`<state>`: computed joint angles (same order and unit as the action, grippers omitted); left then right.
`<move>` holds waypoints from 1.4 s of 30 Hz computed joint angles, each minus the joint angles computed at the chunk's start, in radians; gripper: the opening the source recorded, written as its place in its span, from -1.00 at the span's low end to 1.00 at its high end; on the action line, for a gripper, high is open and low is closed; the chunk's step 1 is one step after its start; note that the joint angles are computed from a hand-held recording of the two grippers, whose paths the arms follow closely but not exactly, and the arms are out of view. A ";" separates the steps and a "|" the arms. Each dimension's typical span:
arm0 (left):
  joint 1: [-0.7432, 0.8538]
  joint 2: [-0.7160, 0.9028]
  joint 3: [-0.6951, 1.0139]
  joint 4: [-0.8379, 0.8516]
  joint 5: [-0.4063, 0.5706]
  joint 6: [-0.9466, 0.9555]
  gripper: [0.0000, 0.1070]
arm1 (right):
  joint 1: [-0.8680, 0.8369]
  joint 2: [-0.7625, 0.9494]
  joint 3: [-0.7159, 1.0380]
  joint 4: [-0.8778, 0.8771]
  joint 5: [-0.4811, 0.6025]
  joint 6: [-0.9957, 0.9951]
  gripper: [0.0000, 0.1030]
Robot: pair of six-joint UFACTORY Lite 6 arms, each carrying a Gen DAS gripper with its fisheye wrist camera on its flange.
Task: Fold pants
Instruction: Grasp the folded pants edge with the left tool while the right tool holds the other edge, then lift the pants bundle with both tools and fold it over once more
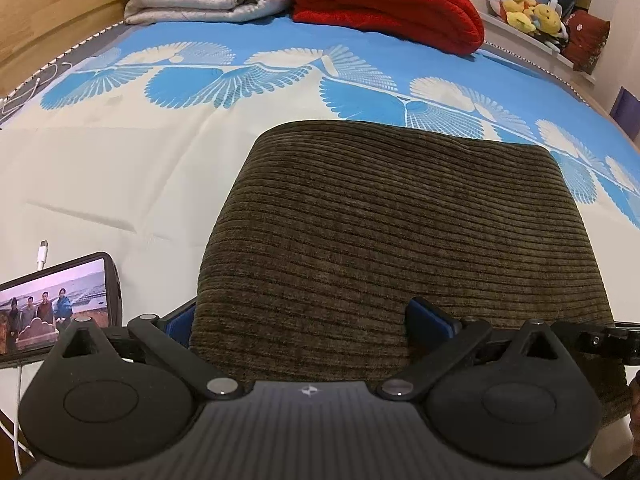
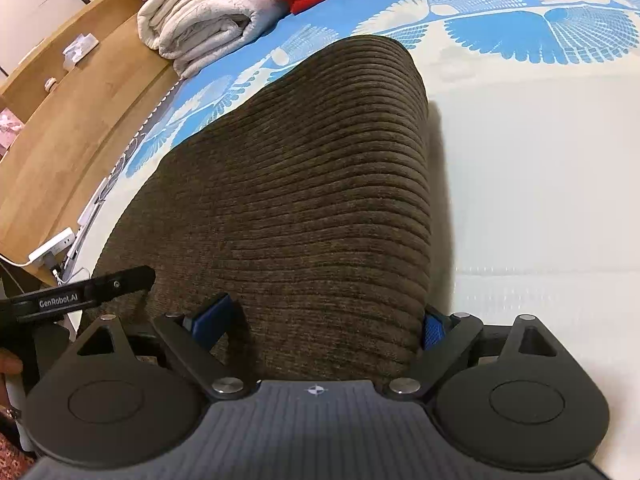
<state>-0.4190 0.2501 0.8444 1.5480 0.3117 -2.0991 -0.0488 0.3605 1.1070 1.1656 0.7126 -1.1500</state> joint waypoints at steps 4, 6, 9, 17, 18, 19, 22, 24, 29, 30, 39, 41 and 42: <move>-0.001 0.000 0.001 -0.004 0.001 0.003 0.93 | 0.017 -0.002 0.001 -0.006 -0.019 0.015 0.80; 0.000 0.001 0.004 -0.017 -0.003 0.015 0.93 | 0.022 -0.003 -0.002 -0.004 -0.027 0.015 0.79; 0.008 0.001 0.014 -0.086 -0.018 0.095 0.93 | 0.039 -0.024 -0.016 -0.019 -0.061 0.031 0.64; 0.023 -0.011 0.014 -0.089 -0.020 0.086 0.67 | 0.030 -0.025 -0.025 0.015 -0.067 0.059 0.07; 0.033 -0.020 0.011 -0.091 -0.026 0.077 0.62 | 0.042 -0.042 -0.042 0.032 -0.084 0.030 -0.03; 0.043 -0.028 0.008 -0.095 -0.032 0.063 0.53 | 0.054 -0.060 -0.062 0.055 -0.105 0.007 -0.09; 0.037 -0.026 0.032 -0.186 -0.012 0.116 0.48 | 0.073 -0.096 -0.087 0.082 -0.142 -0.033 -0.22; -0.004 0.001 0.077 -0.260 0.047 0.186 0.48 | 0.044 -0.080 -0.039 0.047 -0.091 0.010 -0.28; -0.059 0.129 0.273 -0.487 0.043 0.430 0.48 | -0.053 -0.038 0.076 -0.045 -0.032 0.060 -0.32; -0.074 0.172 0.336 -0.538 0.048 0.495 0.48 | -0.085 -0.022 0.102 -0.066 -0.024 0.067 -0.32; -0.214 0.645 0.984 -0.731 0.068 0.792 0.48 | -0.363 0.247 0.437 -0.166 0.063 0.089 -0.31; -0.242 0.732 1.106 -0.727 0.070 0.821 0.48 | -0.409 0.312 0.510 -0.178 0.074 0.100 -0.31; -0.251 0.771 1.166 -0.751 0.080 0.859 0.48 | -0.427 0.332 0.536 -0.183 0.078 0.107 -0.31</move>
